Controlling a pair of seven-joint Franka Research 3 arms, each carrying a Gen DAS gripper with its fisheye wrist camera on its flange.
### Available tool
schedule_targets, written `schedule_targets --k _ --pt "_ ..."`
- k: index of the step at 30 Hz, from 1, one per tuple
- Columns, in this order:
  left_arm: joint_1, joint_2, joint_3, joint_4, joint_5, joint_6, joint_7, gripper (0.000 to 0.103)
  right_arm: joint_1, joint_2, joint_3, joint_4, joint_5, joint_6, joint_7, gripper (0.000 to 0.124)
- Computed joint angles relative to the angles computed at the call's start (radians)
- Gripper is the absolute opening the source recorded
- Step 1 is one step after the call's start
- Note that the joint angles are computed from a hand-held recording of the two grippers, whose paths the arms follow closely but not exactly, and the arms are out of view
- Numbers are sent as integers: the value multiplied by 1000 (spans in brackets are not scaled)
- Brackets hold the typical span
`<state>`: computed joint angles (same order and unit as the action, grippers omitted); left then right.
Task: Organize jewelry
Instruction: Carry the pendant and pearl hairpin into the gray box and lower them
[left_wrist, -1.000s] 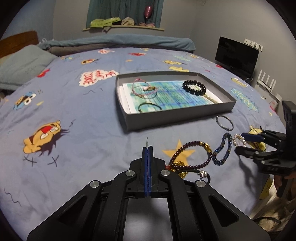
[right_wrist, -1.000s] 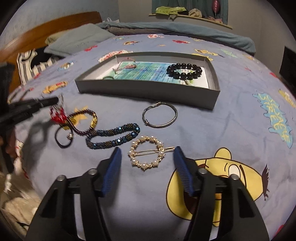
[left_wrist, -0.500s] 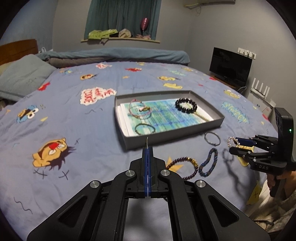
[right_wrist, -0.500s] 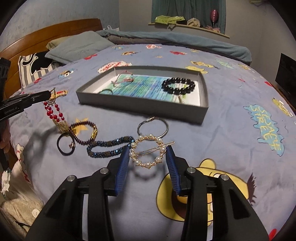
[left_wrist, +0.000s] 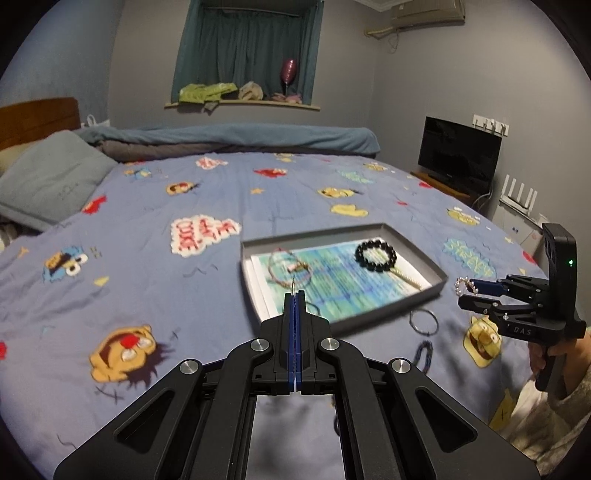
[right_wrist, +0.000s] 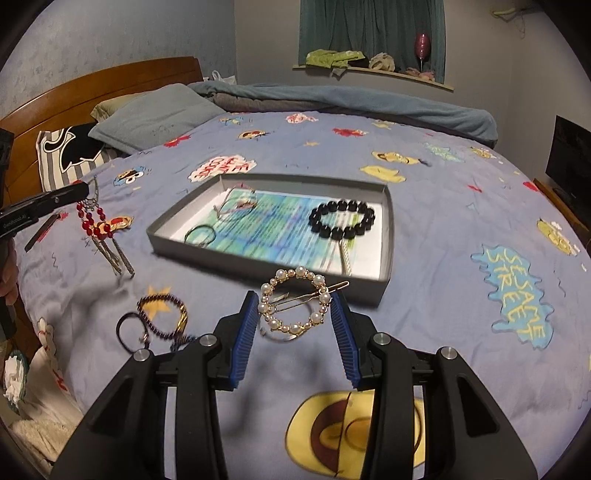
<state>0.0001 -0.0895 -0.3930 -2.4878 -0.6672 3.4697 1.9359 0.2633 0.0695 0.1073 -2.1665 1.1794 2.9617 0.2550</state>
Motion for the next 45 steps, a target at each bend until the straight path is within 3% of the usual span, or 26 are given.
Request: schedule_targets --k 3,5,11,15,18,21,28,31,33,36,42,45 --pt "12 14 -5 35 -22 -1 45 1 0 34 0 42 -34 11 28 41" --pt "17 37 -18 80 -100 1 136 1 -9 54 4 67 -47 5 47 41" --pt "-42 110 50 207 -167 -32 261 1 -33 141 22 165 -139 -4 155 41" --pt "-42 164 69 267 -42 -60 180 1 -38 204 34 225 -243 -2 242 41" --pt "59 205 -13 290 138 -77 34 1 -43 243 42 257 -320 -7 309 41" --pt "8 256 27 339 176 -104 27 1 -48 276 43 283 -392 -23 373 41" --pt "214 386 -206 411 359 -148 -56 1 -64 323 43 328 -521 -97 485 41" --pt "207 425 -204 436 402 -167 -86 1 -63 336 38 343 -558 -114 525 41" --pt "241 458 -238 453 427 -184 -110 1 -63 346 36 356 -581 -129 549 41" --pt "225 491 -213 481 460 -214 -151 1 -66 354 40 372 -600 -151 567 41" --pt "87 520 -31 524 523 -259 -268 1 -44 369 17 403 -674 -197 640 41" --pt "101 535 -32 530 553 -260 -305 1 -43 380 11 421 -699 -221 667 41"
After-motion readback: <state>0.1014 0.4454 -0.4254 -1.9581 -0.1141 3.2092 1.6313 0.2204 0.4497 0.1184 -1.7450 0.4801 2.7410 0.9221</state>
